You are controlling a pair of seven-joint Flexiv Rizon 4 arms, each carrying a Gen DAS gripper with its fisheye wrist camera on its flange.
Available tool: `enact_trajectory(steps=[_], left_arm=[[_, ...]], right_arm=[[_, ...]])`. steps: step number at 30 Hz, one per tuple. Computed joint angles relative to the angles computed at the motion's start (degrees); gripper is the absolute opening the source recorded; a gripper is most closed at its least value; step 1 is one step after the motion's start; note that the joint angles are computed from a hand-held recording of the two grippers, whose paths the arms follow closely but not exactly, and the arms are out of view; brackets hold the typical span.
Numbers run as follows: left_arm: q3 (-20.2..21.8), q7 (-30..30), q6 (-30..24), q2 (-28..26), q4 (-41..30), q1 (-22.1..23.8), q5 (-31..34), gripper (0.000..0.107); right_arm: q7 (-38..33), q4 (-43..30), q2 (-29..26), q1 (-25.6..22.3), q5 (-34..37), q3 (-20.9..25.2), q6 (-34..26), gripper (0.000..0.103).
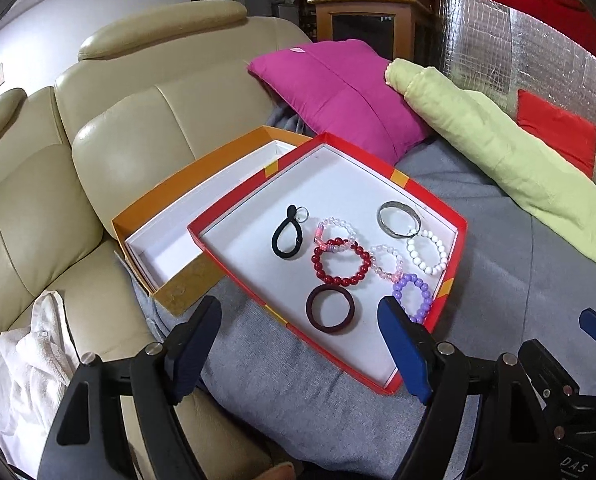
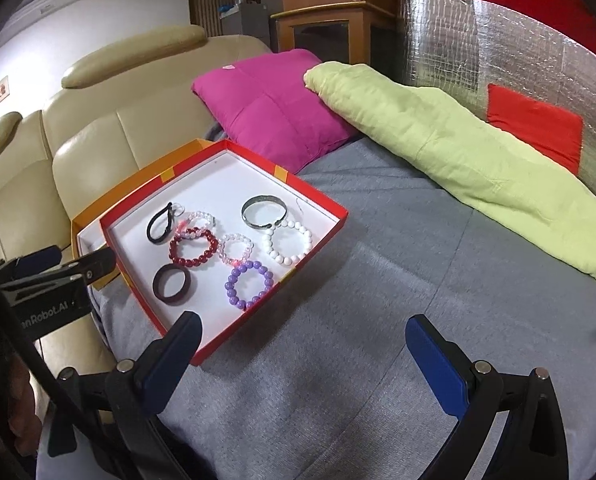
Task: Organize jewelry
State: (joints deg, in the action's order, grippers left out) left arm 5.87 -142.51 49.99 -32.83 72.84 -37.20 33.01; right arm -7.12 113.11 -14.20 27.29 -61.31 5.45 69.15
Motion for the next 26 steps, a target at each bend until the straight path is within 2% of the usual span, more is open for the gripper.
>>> enact_trajectory(steps=[15, 26], left_arm=[[-0.4, 1.2, 1.1, -0.5, 0.4, 1.2, -1.6, 0.081], [1.3, -0.9, 1.5, -0.2, -0.3, 0.0, 1.6, 0.081]], right_arm=[[-1.0, -2.0, -1.6, 1.2, 2.0, -0.1, -1.4, 0.103], [-2.0, -3.7, -2.9, 2.1, 2.9, -0.7, -1.6, 0.103]])
